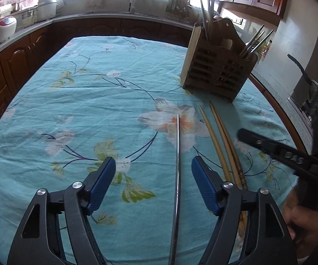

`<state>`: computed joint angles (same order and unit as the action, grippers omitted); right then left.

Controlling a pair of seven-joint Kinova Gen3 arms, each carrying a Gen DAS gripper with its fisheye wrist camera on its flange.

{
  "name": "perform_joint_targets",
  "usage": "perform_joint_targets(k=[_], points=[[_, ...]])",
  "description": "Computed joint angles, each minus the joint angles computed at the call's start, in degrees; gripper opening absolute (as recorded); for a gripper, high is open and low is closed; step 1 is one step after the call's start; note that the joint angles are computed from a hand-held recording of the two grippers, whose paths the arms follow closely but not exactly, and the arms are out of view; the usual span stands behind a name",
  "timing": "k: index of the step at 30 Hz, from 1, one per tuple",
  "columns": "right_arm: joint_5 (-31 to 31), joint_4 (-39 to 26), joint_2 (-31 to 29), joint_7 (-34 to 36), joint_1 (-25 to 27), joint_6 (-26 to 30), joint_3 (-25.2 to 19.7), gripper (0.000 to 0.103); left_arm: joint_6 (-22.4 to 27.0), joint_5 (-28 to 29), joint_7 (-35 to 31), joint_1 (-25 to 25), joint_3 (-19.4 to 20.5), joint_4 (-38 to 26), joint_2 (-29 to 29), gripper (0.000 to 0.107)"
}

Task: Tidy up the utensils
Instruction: 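Grasp a metal chopstick with the left tool while the right tool grasps a wooden chopstick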

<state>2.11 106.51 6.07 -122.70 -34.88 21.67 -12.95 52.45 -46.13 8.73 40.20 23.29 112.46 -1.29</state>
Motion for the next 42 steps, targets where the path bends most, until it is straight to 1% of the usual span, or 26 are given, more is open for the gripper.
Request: perform_joint_targets(k=[1, 3, 4, 6, 8, 9, 11, 13, 18, 19, 20, 22, 23, 24, 26, 28, 30, 32, 34, 38, 42], points=[[-0.95, -0.82, 1.01, 1.32, 0.42, 0.69, -0.39, 0.017, -0.65, 0.35, -0.92, -0.22, -0.3, -0.06, 0.11, 0.068], [-3.45, -2.15, 2.73, 3.92, 1.61, 1.66, -1.25, 0.016, -1.46, 1.04, -2.51, -0.56, -0.74, -0.34, 0.37, 0.065], [-3.74, -3.04, 3.55, 4.39, 1.23, 2.65, -0.83, 0.016, -2.32, 1.52, -3.73, -0.86, -1.13, -0.42, 0.56, 0.063], [-3.41, -4.21, 4.67, 4.47, 0.61, 3.65, -0.23, 0.013, -3.6, 2.47, -5.95, -1.4, -1.8, -0.69, 1.1, 0.059], [-1.92, -5.75, 5.96, 3.74, -0.46, 5.06, 0.77, 0.012, -4.91, 4.3, -9.69, -2.12, -2.78, -1.61, 2.24, 0.051], [-0.86, -6.57, 6.39, 3.15, -1.12, 5.71, 1.41, 0.01, -5.52, 5.39, -11.82, -2.46, -3.35, -2.19, 2.91, 0.049], [-0.61, -8.55, 7.53, 3.43, -0.99, 7.18, 1.68, 0.009, -6.59, 6.8, -15.15, -2.88, -4.44, -3.16, 4.1, 0.046], [0.31, -11.0, 8.96, 3.75, -1.17, 8.93, 2.25, 0.009, -6.92, 7.6, -17.9, -2.95, -5.43, -4.43, 5.45, 0.046], [1.61, -15.46, 11.89, 4.79, -1.43, 11.32, 3.23, 0.009, -4.63, 6.76, -22.58, -1.29, -7.75, -8.59, 9.16, 0.043], [1.91, -16.0, 12.35, 5.14, -1.5, 11.43, 3.34, 0.009, -3.48, 6.1, -23.02, -0.6, -8.2, -9.57, 10.06, 0.037], [2.42, -16.3, 12.57, 5.07, -1.88, 11.53, 3.62, 0.009, -2.84, 5.69, -23.3, -0.06, -8.74, -10.15, 10.58, 0.03], [5.0, -16.93, 12.89, 4.1, -3.76, 12.24, 4.75, 0.009, -2.35, 5.09, -24.27, 0.73, -9.59, -10.81, 11.28, 0.023], [6.44, -17.2, 12.97, 3.39, -4.78, 12.57, 5.29, 0.009, -2.83, 5.43, -24.88, 0.69, -9.96, -10.88, 11.29, 0.019], [7.5, -16.96, 12.88, 2.8, -5.38, 12.39, 5.61, 0.01, -3.24, 5.65, -25.27, 0.69, -10.29, -10.91, 11.29, 0.017], [8.03, -17.08, 12.9, 2.94, -5.19, 12.52, 5.42, 0.01, -3.39, 5.63, -25.9, 0.84, -10.79, -11.2, 11.52, 0.009], [8.31, -17.07, 12.87, 2.84, -5.13, 12.62, 5.31, 0.009, -3.55, 5.79, -26.83, 0.85, -11.11, -11.45, 11.7, 0.005], [8.14, -16.91, 12.72, 2.55, -5.09, 12.38, 5.25, 0.008, -4.49, 6.66, -27.51, 0.49, -11.39, -11.24, 11.35, 0.004], [5.01, -16.11, 12.36, 4.34, -2.69, 11.03, 3.46, 0.006, -7.55, 9.08, -28.25, -0.98, -11.69, -9.74, 9.8, 0.004], [2.45, -13.98, 10.83, 5.25, -1.16, 8.93, 2.69, 0.006, -10.67, 10.62, -27.67, -2.54, -11.54, -7.6, 7.65, 0.004], [-3.86, -9.79, 7.2, 9.18, 2.76, 5.03, 0.44, 0.005, -12.29, 9.5, -24.5, -3.15, -10.4, -5.63, 4.39, 0.004], [-8.51, -3.59, 0.61, 11.77, 5.4, -0.72, -0.33, 0.005, -13.31, 7.49, -21.14, -4.67, -7.44, -4.18, -0.13, 0.004]])
